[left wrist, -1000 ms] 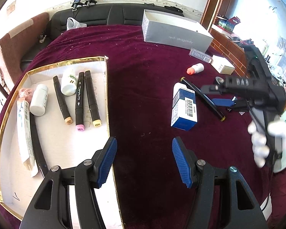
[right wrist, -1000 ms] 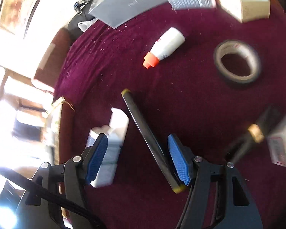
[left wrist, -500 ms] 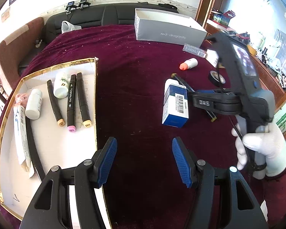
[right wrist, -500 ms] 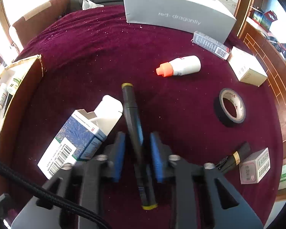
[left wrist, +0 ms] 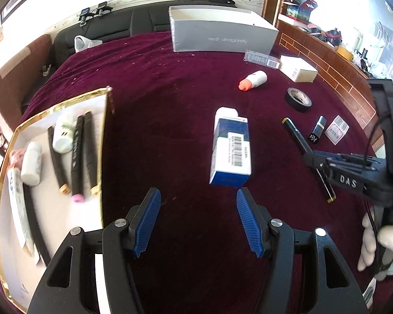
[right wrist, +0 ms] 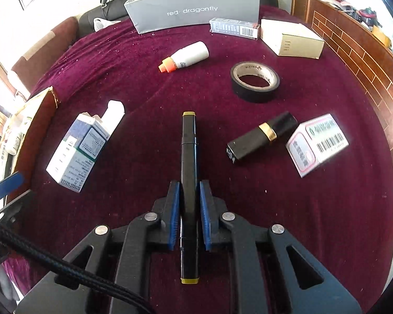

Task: Organize objects
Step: 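Grasp the blue-white medicine box with the left gripper while right holds marker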

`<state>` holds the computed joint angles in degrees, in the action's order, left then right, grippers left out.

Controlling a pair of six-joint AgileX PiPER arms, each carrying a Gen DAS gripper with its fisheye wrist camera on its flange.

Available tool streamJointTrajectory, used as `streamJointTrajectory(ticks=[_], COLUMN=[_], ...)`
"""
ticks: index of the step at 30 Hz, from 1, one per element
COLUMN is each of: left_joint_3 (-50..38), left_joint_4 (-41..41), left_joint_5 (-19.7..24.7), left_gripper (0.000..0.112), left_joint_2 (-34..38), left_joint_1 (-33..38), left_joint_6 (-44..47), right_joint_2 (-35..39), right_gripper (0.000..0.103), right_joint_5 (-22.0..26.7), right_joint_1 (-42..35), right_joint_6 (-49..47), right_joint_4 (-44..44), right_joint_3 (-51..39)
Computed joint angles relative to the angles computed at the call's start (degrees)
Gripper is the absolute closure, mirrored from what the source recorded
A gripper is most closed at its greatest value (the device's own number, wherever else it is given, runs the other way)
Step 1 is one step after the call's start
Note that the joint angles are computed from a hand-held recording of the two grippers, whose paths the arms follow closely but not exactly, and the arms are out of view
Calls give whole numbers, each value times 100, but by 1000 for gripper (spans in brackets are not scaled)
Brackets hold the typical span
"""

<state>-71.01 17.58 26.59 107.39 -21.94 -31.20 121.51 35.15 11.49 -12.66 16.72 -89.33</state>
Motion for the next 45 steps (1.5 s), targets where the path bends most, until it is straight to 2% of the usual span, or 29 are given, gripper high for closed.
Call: streamJointTrajectory(ticks=[7,12,17,20,23,28,32,34,44,45], left_joint_3=[-720,-1213,-1647,-1588,-1582,-2039,-2546,-2851,-4008,-3992], left_joint_4=[424,409,-170,-673,-811,-1464,-899,-913,-597,-594], left_joint_5=[381,587,741,529,398,651,843,954,1683,1622], left_gripper=[58,58,58,58,58,58,58,54,54,53], left_joint_2=[498,846,1126,1032,980,1229,1584,1796,2662,2697], left_joint_1=[-156,-172,-116,10,112,308,134,83,-215,-218], left_joint_6=[-73,45,576,989,1036,1324,917,950,962,955], right_joint_2=[-10,-34,-38,-35,-32,-36,-39,-44,-44,-31], right_gripper=[91,91,91,91,91,90,90,90,90,90], right_joint_5=[-52,-63,-66,-66,-77,-128,-109,-119,-118,-69], right_joint_1=[-165,-284,-350,-385,-384,-398,-422,-430,-484,-531], right_joint_6=[-493,-899,-1186,-1322,-1357,-1494,-1548,-1584,-1655,-1739], right_joint_4=[633,1111,1433,1584,1611,1741,1808,1869,2106,2250], right_joint_3=[97,208,267,298,305,352,359,381,427,426])
